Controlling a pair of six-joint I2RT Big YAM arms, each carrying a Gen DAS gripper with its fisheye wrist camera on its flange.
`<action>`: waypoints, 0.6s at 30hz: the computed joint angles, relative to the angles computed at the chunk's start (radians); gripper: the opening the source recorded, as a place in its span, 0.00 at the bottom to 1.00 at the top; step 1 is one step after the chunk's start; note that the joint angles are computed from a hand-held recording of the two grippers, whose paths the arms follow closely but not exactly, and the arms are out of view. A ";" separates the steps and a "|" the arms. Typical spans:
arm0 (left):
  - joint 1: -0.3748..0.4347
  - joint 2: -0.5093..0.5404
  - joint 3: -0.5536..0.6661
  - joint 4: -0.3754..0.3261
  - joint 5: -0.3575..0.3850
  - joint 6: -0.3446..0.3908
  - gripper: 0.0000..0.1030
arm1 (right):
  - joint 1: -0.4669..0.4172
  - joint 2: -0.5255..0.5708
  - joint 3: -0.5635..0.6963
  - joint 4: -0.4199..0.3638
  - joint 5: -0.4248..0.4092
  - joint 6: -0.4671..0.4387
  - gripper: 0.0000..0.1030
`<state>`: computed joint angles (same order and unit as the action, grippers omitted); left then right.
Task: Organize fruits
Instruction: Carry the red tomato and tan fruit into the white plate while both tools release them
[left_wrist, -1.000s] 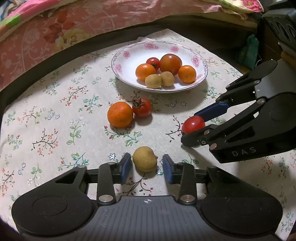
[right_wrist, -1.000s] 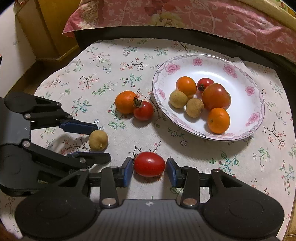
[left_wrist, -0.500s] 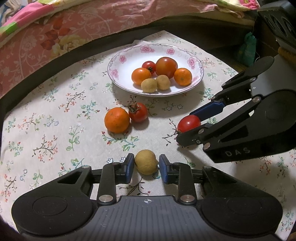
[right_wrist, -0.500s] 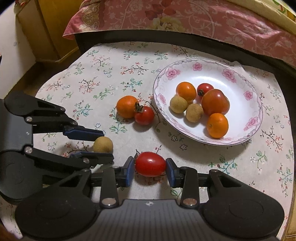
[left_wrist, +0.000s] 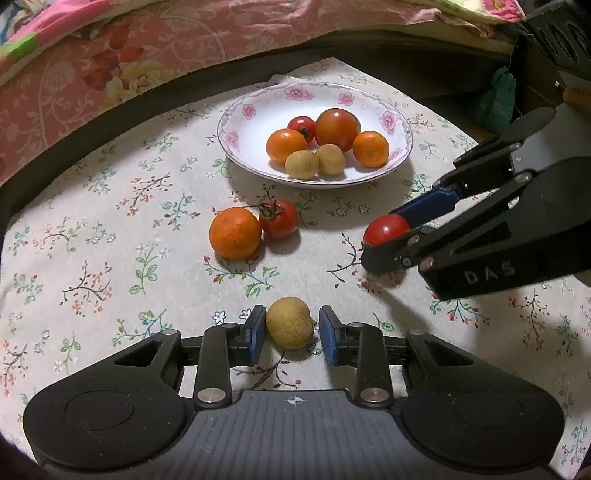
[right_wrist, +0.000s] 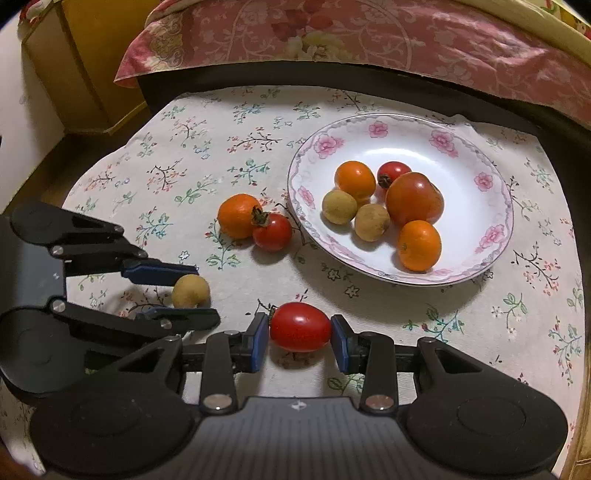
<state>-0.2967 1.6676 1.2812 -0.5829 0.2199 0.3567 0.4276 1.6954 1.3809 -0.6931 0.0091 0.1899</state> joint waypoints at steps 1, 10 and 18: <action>0.000 -0.001 -0.002 0.002 -0.002 0.001 0.36 | -0.001 -0.002 -0.001 0.002 0.001 0.002 0.35; 0.000 -0.013 -0.004 0.007 0.010 -0.001 0.35 | -0.001 -0.006 -0.009 0.016 0.001 0.004 0.35; -0.001 -0.017 0.014 0.023 0.020 -0.022 0.35 | -0.007 -0.024 -0.014 0.042 0.015 0.018 0.35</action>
<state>-0.2973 1.6509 1.2951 -0.5598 0.2400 0.3343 0.4203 1.6710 1.3672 -0.6507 0.0241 0.2077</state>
